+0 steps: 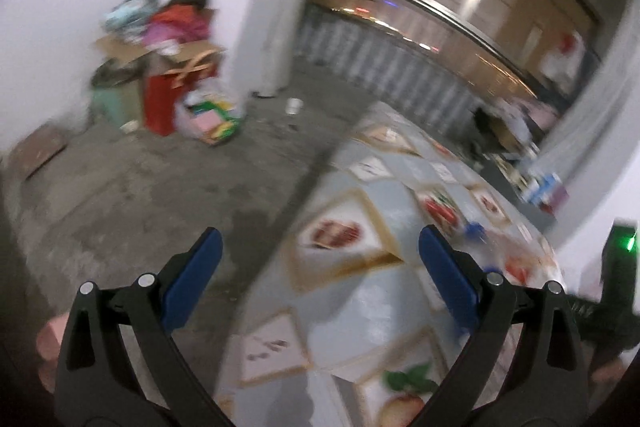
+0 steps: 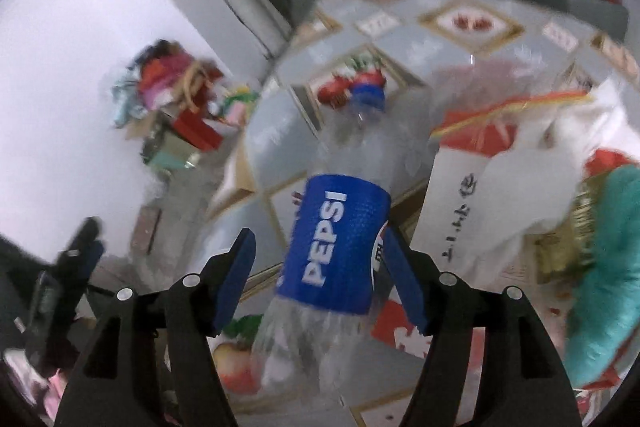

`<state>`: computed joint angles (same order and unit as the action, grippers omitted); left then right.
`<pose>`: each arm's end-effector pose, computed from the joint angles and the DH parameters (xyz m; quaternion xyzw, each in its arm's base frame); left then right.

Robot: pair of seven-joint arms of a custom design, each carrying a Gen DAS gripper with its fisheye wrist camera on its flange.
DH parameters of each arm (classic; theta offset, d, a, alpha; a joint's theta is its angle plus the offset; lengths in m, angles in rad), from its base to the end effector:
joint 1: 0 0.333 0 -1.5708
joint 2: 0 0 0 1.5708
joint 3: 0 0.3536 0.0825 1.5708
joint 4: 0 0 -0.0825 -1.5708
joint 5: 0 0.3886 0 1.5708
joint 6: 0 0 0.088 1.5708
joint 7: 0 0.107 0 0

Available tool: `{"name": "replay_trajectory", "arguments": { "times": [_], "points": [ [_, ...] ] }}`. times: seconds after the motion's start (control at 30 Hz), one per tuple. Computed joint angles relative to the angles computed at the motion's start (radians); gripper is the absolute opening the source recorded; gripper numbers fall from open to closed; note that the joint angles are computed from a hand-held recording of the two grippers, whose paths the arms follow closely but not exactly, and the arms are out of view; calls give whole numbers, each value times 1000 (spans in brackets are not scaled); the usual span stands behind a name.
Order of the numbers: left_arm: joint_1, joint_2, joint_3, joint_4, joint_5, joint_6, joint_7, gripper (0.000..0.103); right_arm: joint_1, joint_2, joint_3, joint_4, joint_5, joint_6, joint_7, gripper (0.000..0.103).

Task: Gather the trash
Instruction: 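Reach the right tool to the Pepsi bottle and close on it, then lift the Pepsi bottle with the right tool while the left tool grasps the red wrapper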

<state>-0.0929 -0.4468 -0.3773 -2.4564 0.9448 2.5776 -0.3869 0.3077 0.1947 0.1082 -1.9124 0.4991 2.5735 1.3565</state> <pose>0.3821 -0.2288 0.5308 -0.8203 0.3440 -0.3565 0.2857 0.6005 0.2518 0.4791 -0.7592 0.5823 0.0040 0.2909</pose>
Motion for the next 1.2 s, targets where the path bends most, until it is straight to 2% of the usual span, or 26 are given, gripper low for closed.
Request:
{"name": "replay_trajectory", "arguments": {
  "times": [0.17,0.27,0.4,0.6,0.73,0.83,0.9,0.97,1.03,1.1,1.17,1.2],
  "points": [
    [22,-65,28,-73,-67,-2,-92,95,15,59,-3,57,-48,-33,65,65],
    [29,-99,31,-103,-97,3,-97,95,22,89,-5,87,-76,-66,89,64],
    [35,-119,14,-109,-110,7,-78,94,10,114,10,108,-37,-88,73,62],
    [41,-142,-5,-99,-117,3,-47,95,-56,34,65,37,221,-95,-137,59],
    [46,-153,-26,-83,-96,10,-34,95,-81,-104,43,-67,432,-131,-334,59],
    [55,-129,-38,-57,-50,74,-19,94,-93,-246,-22,-181,590,-172,-479,59],
    [59,-88,-48,-28,-8,150,-3,94,-101,-341,-75,-262,650,-174,-529,59],
    [60,-25,-57,12,30,233,24,94,-115,-430,-121,-342,675,-146,-552,59],
    [54,52,-67,57,66,322,63,94,-144,-526,-151,-435,658,-68,-530,59],
    [20,144,-62,110,70,397,144,94,-178,-604,-164,-525,609,24,-469,59],
    [-72,253,-30,169,-9,437,327,94,-190,-637,-185,-581,580,68,-420,59],
    [-145,314,-2,202,-109,441,487,94,-207,-653,-190,-621,554,94,-378,59]
  ]
}}
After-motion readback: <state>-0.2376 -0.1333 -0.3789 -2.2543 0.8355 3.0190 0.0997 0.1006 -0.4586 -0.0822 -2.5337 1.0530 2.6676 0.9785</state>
